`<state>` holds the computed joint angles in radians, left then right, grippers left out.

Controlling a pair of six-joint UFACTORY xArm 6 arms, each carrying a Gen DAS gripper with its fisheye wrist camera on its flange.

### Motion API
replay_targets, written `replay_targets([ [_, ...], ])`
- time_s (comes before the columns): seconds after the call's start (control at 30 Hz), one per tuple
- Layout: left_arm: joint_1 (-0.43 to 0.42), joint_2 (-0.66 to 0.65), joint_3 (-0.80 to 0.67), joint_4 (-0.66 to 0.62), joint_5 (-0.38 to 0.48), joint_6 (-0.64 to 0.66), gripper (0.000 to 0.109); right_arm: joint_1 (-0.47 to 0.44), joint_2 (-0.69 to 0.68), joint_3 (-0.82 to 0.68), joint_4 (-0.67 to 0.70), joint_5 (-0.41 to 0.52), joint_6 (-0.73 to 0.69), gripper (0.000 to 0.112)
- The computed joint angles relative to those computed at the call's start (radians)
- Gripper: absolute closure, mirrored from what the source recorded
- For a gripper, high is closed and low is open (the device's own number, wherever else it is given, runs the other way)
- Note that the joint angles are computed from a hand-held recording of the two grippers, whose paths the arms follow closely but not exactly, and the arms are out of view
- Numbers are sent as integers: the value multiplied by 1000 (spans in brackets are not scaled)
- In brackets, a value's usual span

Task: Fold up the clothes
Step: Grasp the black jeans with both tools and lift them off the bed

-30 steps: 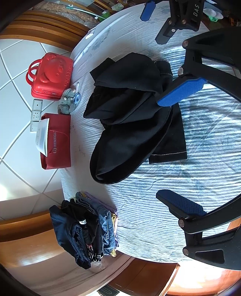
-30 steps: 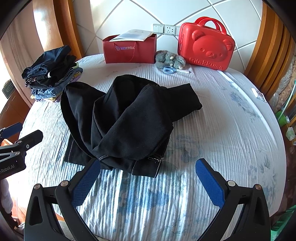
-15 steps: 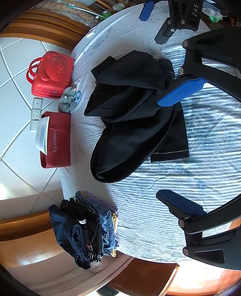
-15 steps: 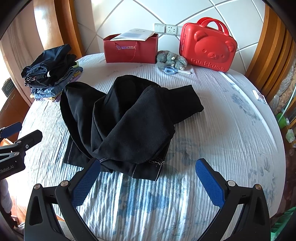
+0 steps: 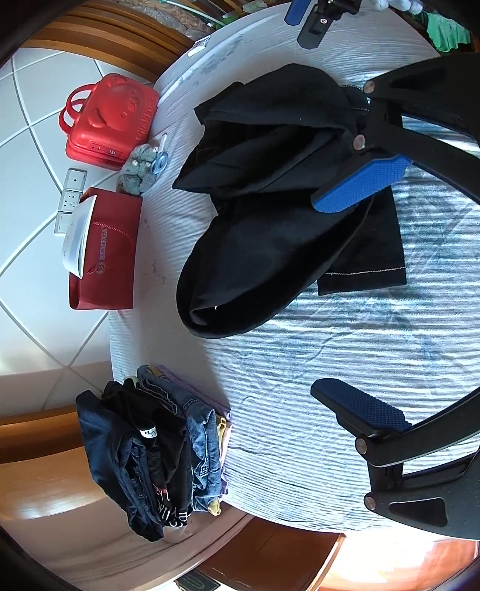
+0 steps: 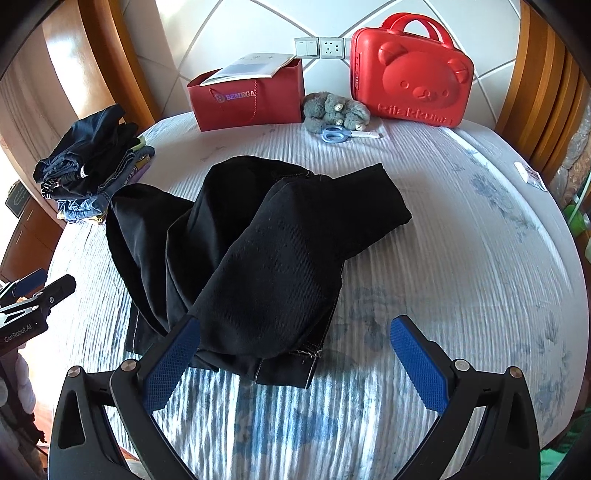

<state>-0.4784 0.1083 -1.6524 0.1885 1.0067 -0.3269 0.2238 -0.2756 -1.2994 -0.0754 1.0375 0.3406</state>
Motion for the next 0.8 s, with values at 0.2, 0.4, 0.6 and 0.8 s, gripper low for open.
replay_targets([
  [0.2, 35, 120, -82, -43, -11, 53, 16, -30, 130, -91, 78, -13, -34, 10],
  [0.4, 56, 258, -197, -102, -21, 112, 16, -55, 253, -176, 108, 8, -24, 10],
  [0.6, 50, 408, -357, -230, 25, 233, 43, -79, 332, -194, 214, 10, -68, 24],
  [0.8, 15, 417, -442, -188, 59, 258, 99, -75, 296, -143, 204, -67, -104, 92],
])
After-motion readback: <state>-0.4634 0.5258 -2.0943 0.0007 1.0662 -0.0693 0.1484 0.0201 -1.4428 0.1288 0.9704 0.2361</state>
